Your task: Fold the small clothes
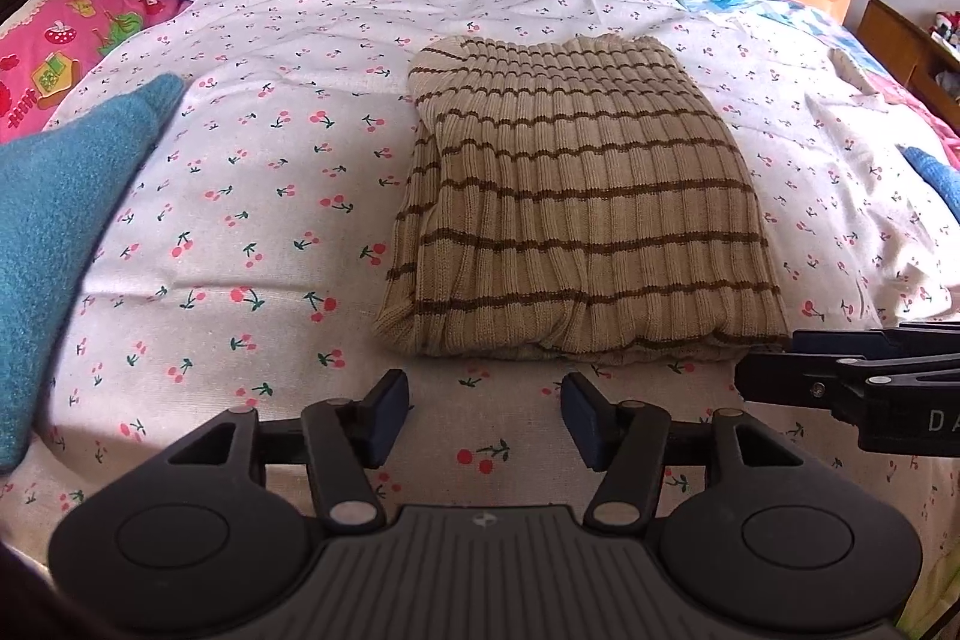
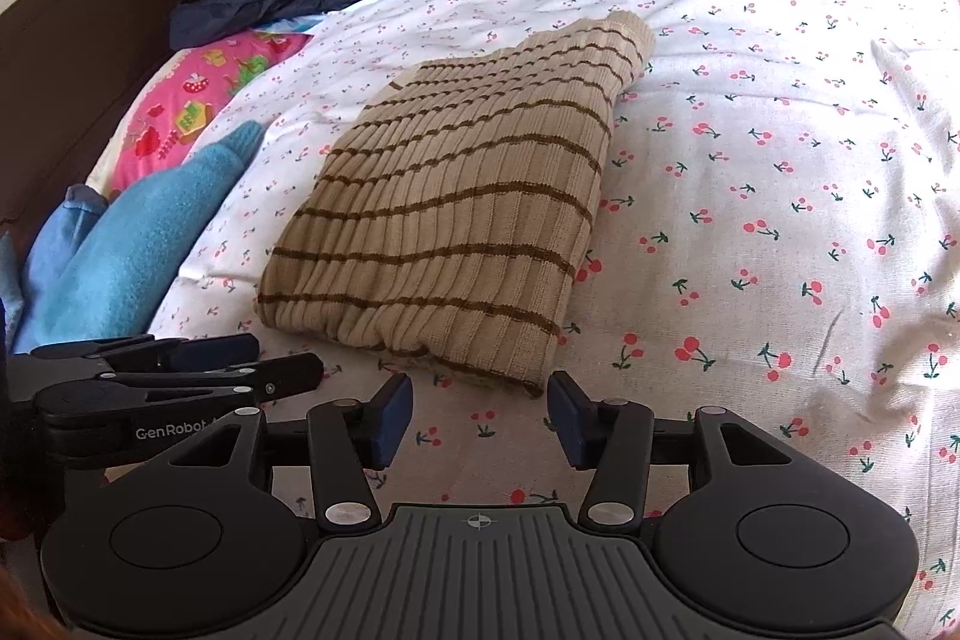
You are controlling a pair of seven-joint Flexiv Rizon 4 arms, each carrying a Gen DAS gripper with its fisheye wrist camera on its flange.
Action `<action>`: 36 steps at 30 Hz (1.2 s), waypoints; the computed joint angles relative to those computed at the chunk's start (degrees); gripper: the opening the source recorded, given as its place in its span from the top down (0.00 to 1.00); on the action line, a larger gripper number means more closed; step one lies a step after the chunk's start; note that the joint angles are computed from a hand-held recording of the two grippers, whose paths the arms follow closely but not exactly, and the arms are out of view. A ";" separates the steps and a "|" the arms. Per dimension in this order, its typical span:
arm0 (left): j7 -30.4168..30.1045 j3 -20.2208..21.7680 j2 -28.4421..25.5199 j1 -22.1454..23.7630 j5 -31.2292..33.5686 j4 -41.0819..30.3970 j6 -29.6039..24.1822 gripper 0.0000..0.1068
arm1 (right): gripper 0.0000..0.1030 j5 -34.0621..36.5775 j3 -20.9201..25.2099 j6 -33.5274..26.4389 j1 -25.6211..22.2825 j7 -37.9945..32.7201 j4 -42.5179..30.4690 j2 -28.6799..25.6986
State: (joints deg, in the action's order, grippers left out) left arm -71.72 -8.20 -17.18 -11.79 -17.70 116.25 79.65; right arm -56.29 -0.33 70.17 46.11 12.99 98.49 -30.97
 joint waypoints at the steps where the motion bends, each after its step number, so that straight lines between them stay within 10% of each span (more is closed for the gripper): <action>1: -0.01 0.08 0.13 -0.07 0.17 0.20 0.13 0.42 | 0.52 0.20 0.18 -0.19 0.02 -0.31 -0.27 -0.19; 17: -11.85 8.92 -0.90 -6.58 17.09 -3.68 -0.84 0.29 | 0.51 -2.98 -0.78 -2.83 1.63 3.34 -1.59 -0.67; 36: -9.55 5.04 -0.57 -3.20 13.12 -2.41 -0.83 0.27 | 0.48 -6.34 0.84 -5.63 0.73 5.80 -1.46 -0.01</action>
